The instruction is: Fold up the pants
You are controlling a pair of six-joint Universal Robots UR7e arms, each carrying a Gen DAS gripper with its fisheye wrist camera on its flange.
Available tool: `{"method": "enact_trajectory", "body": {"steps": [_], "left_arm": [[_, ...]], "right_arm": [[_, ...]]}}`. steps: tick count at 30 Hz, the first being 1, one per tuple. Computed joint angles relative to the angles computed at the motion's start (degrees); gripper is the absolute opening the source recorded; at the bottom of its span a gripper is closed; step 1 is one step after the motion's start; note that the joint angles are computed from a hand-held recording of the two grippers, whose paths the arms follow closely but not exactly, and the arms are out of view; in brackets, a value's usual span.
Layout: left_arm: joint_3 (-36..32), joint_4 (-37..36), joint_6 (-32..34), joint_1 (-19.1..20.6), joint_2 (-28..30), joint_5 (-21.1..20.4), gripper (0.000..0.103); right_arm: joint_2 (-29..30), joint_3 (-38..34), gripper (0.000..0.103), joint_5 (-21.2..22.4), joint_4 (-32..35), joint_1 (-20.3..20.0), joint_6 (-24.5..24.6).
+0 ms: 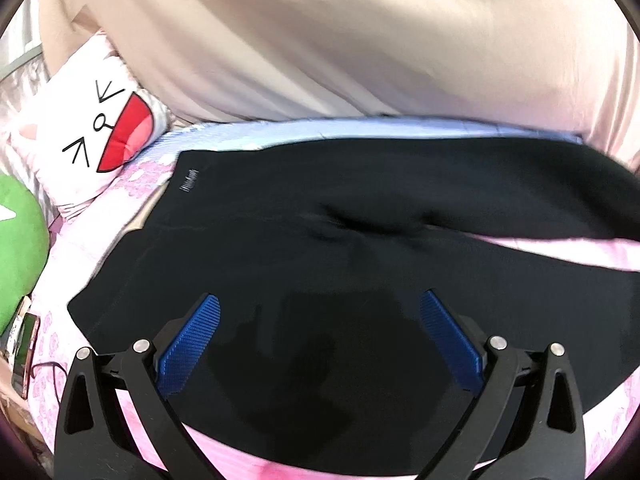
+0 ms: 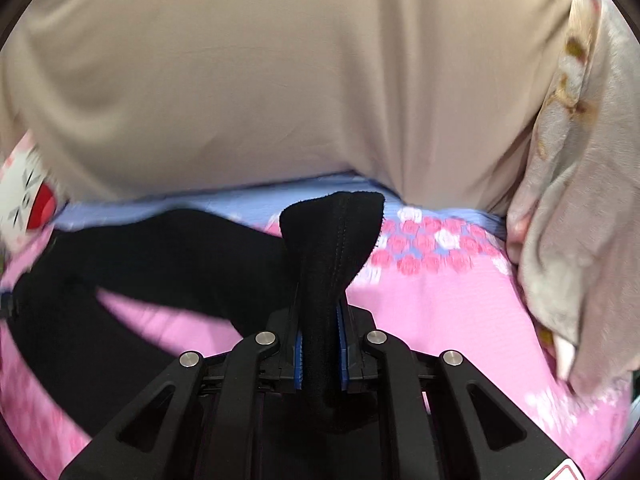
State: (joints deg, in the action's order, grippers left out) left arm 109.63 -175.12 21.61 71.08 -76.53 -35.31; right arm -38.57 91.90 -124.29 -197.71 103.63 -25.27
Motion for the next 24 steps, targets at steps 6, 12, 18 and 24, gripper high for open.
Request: {"method": "enact_trajectory", "body": {"steps": [6, 12, 18, 24], "left_arm": [[-14.76, -4.03, 9.13, 6.88, 3.70, 1.04, 0.098], [-48.57, 9.87, 14.39, 14.75, 22.25, 3.57, 0.098], [-71.61, 36.77, 0.37, 19.28, 32.23, -2.43, 0.098], [-79.83, 49.93, -4.35, 19.99, 35.61, -8.23, 0.021]], "right_arm": [[-2.59, 10.32, 0.011, -3.26, -1.96, -0.19, 4.52], [-2.70, 11.95, 0.011, -4.31, -3.22, -0.26, 10.41], [-1.60, 8.58, 0.011, -7.83, 0.55, 0.43, 13.90], [-1.40, 7.32, 0.011, -8.68, 2.66, 0.47, 18.01]]}}
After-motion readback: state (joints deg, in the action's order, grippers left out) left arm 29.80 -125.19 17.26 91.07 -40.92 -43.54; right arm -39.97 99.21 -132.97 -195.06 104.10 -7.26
